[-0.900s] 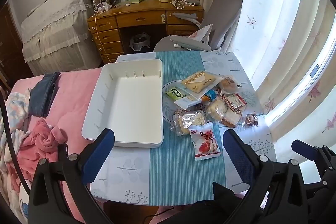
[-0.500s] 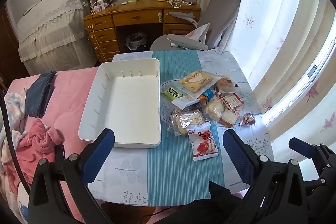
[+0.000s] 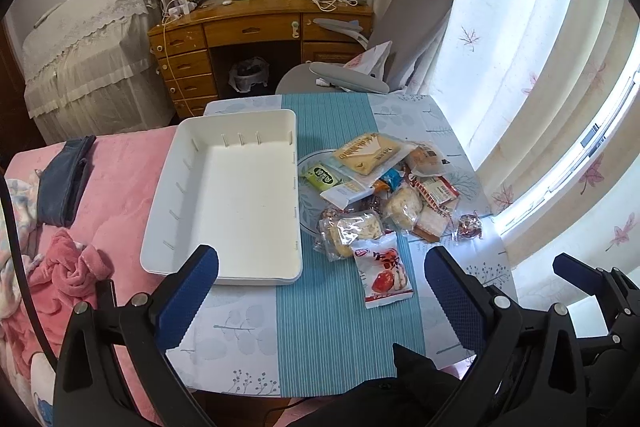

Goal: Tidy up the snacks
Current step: 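Move both tools toward the snack pile beside the white tray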

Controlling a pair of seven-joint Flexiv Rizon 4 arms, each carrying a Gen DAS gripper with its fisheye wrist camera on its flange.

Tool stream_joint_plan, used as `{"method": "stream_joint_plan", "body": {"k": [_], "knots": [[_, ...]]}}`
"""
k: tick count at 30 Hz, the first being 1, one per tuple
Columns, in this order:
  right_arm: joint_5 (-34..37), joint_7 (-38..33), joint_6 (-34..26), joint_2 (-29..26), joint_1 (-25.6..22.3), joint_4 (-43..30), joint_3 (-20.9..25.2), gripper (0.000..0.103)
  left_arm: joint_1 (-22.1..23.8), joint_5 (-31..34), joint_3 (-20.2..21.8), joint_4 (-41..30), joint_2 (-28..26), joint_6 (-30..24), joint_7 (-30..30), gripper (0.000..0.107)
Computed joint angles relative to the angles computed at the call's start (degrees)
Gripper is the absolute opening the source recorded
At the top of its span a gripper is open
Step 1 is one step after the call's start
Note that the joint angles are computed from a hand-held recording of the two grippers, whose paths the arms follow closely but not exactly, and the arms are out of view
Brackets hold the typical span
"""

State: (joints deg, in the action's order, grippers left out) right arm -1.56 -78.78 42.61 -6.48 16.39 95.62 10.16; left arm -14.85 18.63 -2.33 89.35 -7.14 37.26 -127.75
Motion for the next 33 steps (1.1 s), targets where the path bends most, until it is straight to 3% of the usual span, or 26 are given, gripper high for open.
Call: {"method": "stream_joint_plan", "body": {"k": [12, 16, 22, 33], "knots": [[-6.43, 8.33, 5.59, 2.14, 0.25, 6.23, -0.25, 0.102, 0.58, -4.72, -0.33, 1.25, -0.93, 0.9, 7.36, 0.103], [-5.56, 8.04, 5.8, 2.45, -0.28, 6.91, -0.35, 0.102, 0.19, -5.4, -0.44, 0.45, -1.75, 0.12, 7.88, 0.103], [-4.23, 2.99, 7.45, 1.2, -1.56, 6.03, -1.01, 0.101, -1.0, -4.87, -0.63, -3.18, -4.4, -2.46, 5.53, 0.103], [6.32, -15.49, 3.34, -4.74, -6.72, -3.74, -2.05, 0.101, -6.42, -1.39, 0.79, -17.28, -13.38, -10.59, -2.56, 0.103]]}}
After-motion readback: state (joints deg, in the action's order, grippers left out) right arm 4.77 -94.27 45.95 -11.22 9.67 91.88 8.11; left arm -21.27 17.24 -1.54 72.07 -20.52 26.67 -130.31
